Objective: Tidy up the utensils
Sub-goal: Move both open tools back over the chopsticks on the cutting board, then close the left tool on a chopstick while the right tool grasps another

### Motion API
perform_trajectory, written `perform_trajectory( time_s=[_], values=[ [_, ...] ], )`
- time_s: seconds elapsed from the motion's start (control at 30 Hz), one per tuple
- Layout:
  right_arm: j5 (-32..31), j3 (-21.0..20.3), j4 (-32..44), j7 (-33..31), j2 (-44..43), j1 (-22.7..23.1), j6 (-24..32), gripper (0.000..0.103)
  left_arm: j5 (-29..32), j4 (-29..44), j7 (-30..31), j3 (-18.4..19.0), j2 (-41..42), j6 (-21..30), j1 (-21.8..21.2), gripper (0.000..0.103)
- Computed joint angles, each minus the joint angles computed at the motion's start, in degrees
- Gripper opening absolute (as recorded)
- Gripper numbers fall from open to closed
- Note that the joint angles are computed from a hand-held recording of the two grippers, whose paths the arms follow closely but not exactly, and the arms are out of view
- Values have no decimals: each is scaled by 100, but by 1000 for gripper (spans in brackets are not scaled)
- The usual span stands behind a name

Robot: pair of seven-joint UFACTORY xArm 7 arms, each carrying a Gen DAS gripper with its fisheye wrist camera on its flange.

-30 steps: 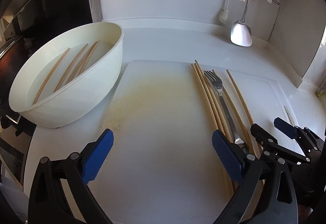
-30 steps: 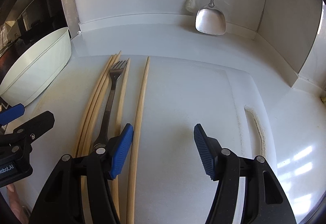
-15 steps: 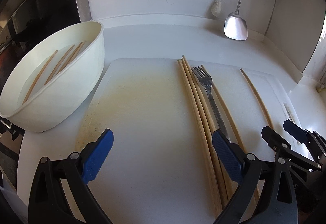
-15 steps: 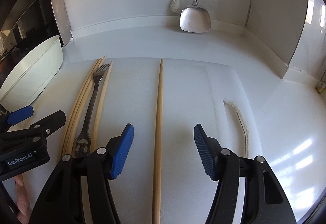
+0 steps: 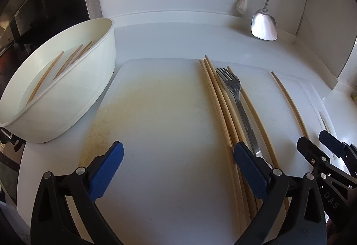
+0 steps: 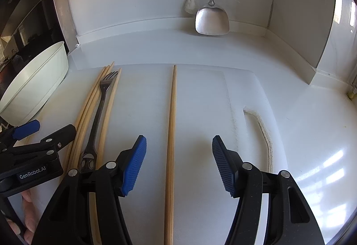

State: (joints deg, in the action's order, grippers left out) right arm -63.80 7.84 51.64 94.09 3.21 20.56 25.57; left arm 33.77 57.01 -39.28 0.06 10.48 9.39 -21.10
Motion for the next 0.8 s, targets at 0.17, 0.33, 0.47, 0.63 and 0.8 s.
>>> perform_trajectory(
  time_s=[0.17, 0.33, 0.47, 0.63, 0.8],
  values=[
    [43, 4, 78, -98, 54, 28, 52, 59, -204, 131, 27, -30, 101, 205, 5, 98],
    [123, -7, 80, -188, 42, 59, 127, 59, 20, 49, -222, 111, 26, 203, -34, 98],
    [157, -13, 91, -190, 51, 39, 138, 59, -120, 86, -139, 5, 58, 245, 98, 98],
    [168, -28, 180, -227, 127, 67, 168, 59, -334, 344, 55, -92, 223, 398, 89, 98],
    [176, -67, 278, -324, 215, 95, 136, 58, -364, 434, 166, -62, 305, 310, -4, 89]
  ],
)
